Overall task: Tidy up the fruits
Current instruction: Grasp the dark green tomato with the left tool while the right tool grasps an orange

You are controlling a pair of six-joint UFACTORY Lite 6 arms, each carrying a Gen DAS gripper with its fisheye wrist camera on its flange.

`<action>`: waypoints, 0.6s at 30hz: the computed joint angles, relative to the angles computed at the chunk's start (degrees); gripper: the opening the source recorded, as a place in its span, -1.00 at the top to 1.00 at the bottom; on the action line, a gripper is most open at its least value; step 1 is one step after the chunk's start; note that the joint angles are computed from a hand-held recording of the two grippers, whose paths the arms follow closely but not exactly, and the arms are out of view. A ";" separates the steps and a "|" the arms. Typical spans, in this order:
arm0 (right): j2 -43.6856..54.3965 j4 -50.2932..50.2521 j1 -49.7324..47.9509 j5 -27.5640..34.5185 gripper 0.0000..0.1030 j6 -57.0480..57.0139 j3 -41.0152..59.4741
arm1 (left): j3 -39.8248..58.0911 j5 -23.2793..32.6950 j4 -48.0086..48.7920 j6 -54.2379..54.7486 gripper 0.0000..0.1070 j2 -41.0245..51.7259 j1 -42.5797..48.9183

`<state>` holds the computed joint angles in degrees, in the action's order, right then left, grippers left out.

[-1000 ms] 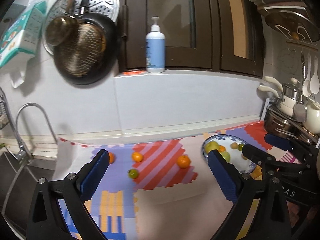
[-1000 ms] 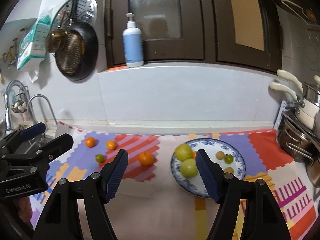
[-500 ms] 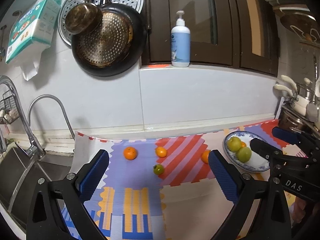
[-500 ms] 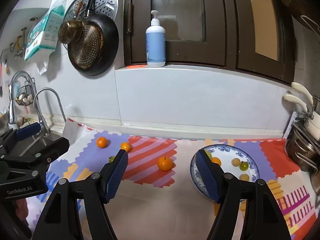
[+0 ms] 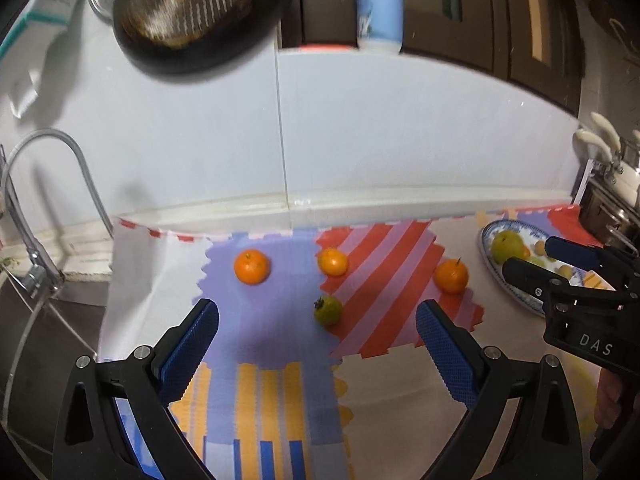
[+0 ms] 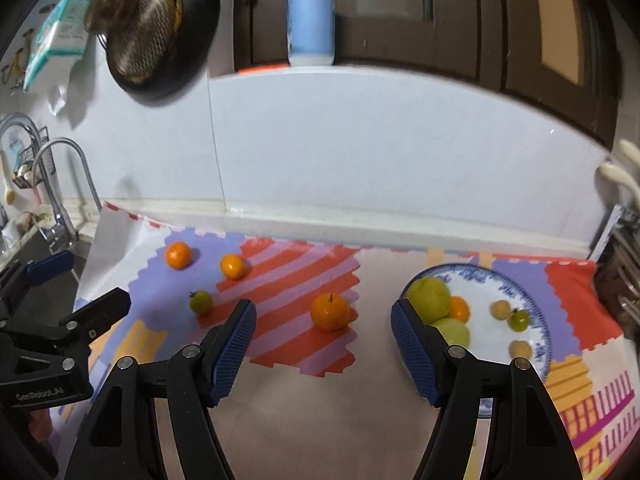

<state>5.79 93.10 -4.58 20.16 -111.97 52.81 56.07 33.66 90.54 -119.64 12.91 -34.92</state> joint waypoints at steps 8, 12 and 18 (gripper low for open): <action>14.83 -0.33 2.60 -1.63 -0.37 1.50 9.78 | 6.15 -5.83 3.64 -2.53 -0.72 10.16 5.70; 20.50 -5.27 2.71 -1.81 -0.36 7.10 14.86 | 10.48 -9.09 2.89 -1.43 -0.64 14.85 7.92; 27.66 -12.36 2.78 -1.78 -0.25 14.65 22.38 | 16.47 -12.71 1.96 0.63 -0.34 20.82 10.43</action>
